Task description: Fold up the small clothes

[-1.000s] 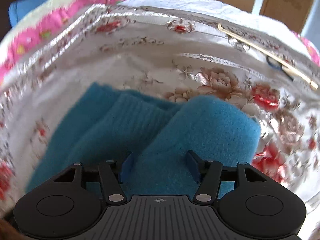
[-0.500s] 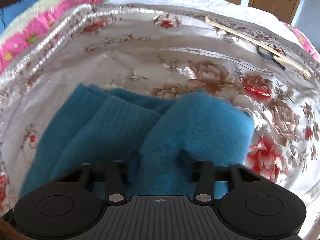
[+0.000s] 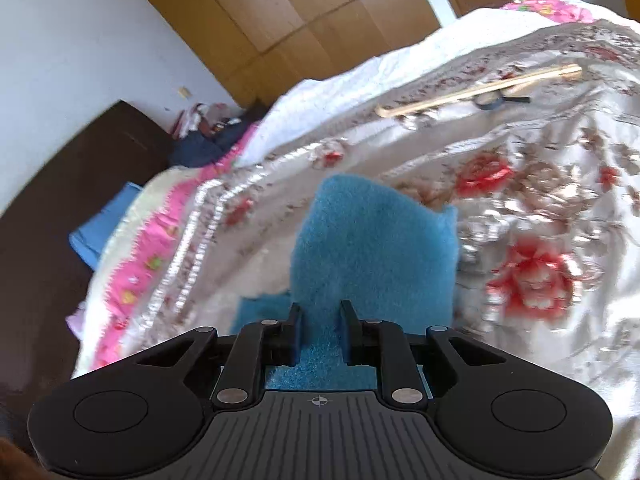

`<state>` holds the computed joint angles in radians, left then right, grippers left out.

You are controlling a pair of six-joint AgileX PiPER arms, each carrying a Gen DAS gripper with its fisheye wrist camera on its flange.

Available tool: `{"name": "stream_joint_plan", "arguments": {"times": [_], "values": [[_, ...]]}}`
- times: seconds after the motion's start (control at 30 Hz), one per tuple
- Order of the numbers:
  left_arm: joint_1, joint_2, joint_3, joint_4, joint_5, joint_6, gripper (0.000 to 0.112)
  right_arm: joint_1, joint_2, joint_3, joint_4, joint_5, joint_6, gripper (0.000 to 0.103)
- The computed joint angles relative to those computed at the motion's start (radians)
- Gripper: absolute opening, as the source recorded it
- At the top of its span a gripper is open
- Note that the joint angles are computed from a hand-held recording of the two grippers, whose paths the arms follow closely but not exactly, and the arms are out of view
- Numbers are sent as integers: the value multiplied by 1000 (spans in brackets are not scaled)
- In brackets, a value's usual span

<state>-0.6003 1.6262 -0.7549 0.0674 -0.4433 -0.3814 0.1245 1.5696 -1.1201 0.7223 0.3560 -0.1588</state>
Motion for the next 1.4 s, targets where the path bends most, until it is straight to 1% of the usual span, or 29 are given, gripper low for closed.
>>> {"name": "stream_joint_plan", "arguments": {"times": [0.07,0.13,0.17,0.23,0.3,0.33,0.4,0.47,0.5,0.53,0.57,0.6,0.63,0.67,0.73,0.77,0.8,0.87,0.9,0.93,0.97,1.03,1.07,1.13,1.17,1.2,1.27,1.33,1.4], "values": [[52,-21,44,72,-34,-92,46,27,6,-10,78,-13,-59,18],[103,-31,69,144,-27,-186,47,69,28,-42,84,-25,-56,18],[134,-32,74,211,-15,-261,48,92,45,-66,65,-23,-36,18],[203,-34,88,397,0,-454,53,141,85,-115,-5,-11,16,18],[287,-50,120,593,-46,-641,60,190,117,-150,-117,-5,103,18],[335,-54,141,665,-93,-712,60,220,133,-168,-196,-8,158,18],[435,-52,186,762,-221,-821,61,258,159,-194,-295,-16,234,18],[539,-2,204,833,-392,-906,62,271,193,-234,-323,0,262,18],[569,22,212,829,-457,-917,63,276,205,-249,-350,9,288,18],[622,58,211,861,-556,-932,64,278,209,-256,-366,17,302,18],[669,85,217,872,-633,-943,66,274,209,-253,-360,20,294,18],[700,97,219,870,-670,-977,68,267,202,-242,-342,18,277,18],[722,102,206,882,-667,-1022,69,261,194,-225,-325,12,267,18],[717,99,187,872,-624,-1040,69,251,184,-210,-296,9,248,18],[665,89,109,903,-441,-1025,68,237,169,-181,-223,-4,194,18],[625,98,59,923,-358,-1031,66,229,164,-171,-176,-8,152,18],[591,123,6,973,-315,-1077,63,223,158,-162,-139,-11,116,18],[558,163,-82,1101,-293,-1184,63,218,144,-142,-101,-18,71,18],[525,169,-116,1139,-234,-1208,63,213,137,-132,-74,-18,41,18],[488,177,-159,1185,-154,-1246,63,204,132,-123,-41,-14,8,18],[468,196,-202,1244,-111,-1300,63,197,129,-118,-17,-12,-14,18],[457,246,-290,1400,-98,-1466,63,180,123,-101,49,-11,-72,18],[449,256,-316,1439,-84,-1509,63,168,121,-91,94,-6,-112,18],[426,248,-342,1464,-52,-1523,49,151,117,-73,170,-3,-180,18],[421,250,-356,1466,-58,-1522,35,141,111,-61,216,0,-222,18],[430,267,-387,1486,-87,-1548,26,130,103,-50,259,8,-262,18],[436,298,-453,1520,-131,-1603,25,112,87,-38,306,24,-307,18],[426,335,-537,1582,-134,-1663,25,95,60,-23,341,36,-340,18],[425,396,-647,1629,-165,-1711,24,78,41,-20,360,52,-341,18]]}}
